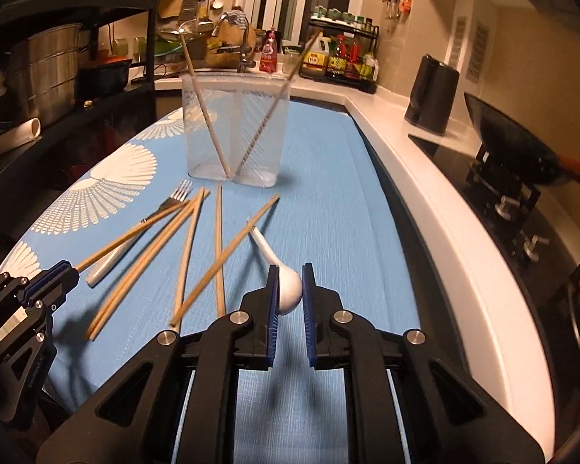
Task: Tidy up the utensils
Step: 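Lift the chopstick with the left tool while the right tool lifts the spoon, then carry the chopstick up over the clear container while the right tool carries the spoon there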
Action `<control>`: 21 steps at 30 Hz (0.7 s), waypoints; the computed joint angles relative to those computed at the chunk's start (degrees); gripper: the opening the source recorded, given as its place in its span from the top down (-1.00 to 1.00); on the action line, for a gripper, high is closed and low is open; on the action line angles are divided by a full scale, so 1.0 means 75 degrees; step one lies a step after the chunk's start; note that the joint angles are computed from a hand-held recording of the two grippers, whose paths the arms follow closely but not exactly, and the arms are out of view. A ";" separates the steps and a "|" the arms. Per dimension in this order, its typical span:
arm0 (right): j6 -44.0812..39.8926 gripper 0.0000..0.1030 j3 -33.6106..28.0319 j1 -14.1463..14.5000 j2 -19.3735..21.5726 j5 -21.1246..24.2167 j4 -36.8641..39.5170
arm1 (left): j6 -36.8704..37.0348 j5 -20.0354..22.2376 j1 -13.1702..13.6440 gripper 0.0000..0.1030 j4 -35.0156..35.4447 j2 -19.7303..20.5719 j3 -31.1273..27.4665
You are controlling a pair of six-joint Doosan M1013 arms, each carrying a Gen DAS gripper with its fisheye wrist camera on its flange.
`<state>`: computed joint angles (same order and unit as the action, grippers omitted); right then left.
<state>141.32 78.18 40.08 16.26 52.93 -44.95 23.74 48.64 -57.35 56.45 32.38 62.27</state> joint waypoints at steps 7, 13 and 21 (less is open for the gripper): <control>-0.0168 0.77 -0.0197 0.0039 -0.0047 0.0181 -0.0151 | -0.0139 -0.0116 0.0078 0.88 0.0076 -0.0131 -0.0065; 0.0003 0.77 -0.0258 0.0030 -0.0155 0.0003 -0.0348 | -0.0126 -0.0173 0.0102 0.88 0.0331 -0.0158 -0.0180; -0.0470 0.77 -0.0422 0.0020 -0.0206 -0.0058 -0.0146 | -0.0059 -0.0200 0.0172 0.88 0.0631 -0.0163 -0.0404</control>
<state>137.79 75.01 40.23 14.71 52.49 -46.04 23.30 47.15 -56.06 61.18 31.16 59.24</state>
